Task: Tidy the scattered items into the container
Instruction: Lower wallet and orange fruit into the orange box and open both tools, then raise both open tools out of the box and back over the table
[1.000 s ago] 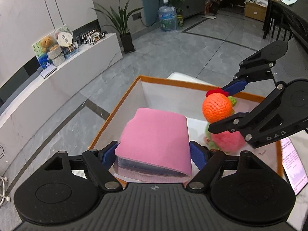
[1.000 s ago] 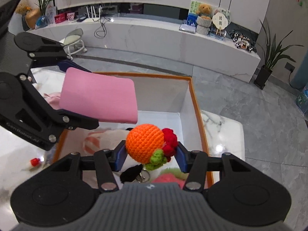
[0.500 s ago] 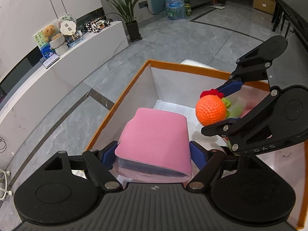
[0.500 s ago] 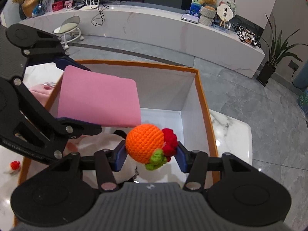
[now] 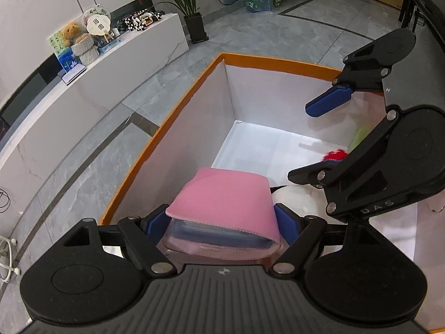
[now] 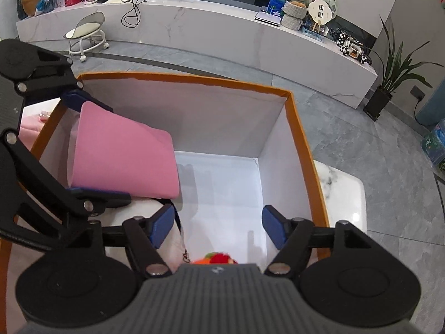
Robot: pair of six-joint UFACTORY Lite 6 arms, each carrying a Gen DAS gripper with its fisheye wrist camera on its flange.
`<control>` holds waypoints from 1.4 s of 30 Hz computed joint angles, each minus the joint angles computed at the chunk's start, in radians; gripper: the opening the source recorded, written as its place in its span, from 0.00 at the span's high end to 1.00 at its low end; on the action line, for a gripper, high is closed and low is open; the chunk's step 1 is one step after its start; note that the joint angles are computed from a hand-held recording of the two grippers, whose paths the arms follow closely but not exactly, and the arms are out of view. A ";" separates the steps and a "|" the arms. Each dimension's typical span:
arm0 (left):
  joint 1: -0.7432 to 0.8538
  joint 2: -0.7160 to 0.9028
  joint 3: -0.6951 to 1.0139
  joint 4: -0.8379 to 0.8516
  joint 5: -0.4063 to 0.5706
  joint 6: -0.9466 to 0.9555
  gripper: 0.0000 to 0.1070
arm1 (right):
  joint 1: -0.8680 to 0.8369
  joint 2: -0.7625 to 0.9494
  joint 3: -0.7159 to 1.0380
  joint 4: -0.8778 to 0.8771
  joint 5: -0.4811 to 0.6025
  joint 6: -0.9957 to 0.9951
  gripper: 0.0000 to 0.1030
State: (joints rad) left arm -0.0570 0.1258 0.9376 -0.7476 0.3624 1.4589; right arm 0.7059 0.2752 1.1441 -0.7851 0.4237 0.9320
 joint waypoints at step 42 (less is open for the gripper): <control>0.127 -0.226 0.054 0.022 0.219 -0.044 0.09 | 0.089 -0.165 0.031 0.107 0.186 -0.063 0.31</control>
State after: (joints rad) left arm 0.0699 -0.1004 0.9917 -0.7254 0.5815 1.4145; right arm 0.7948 0.1102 1.1749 -0.6780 0.6099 0.8686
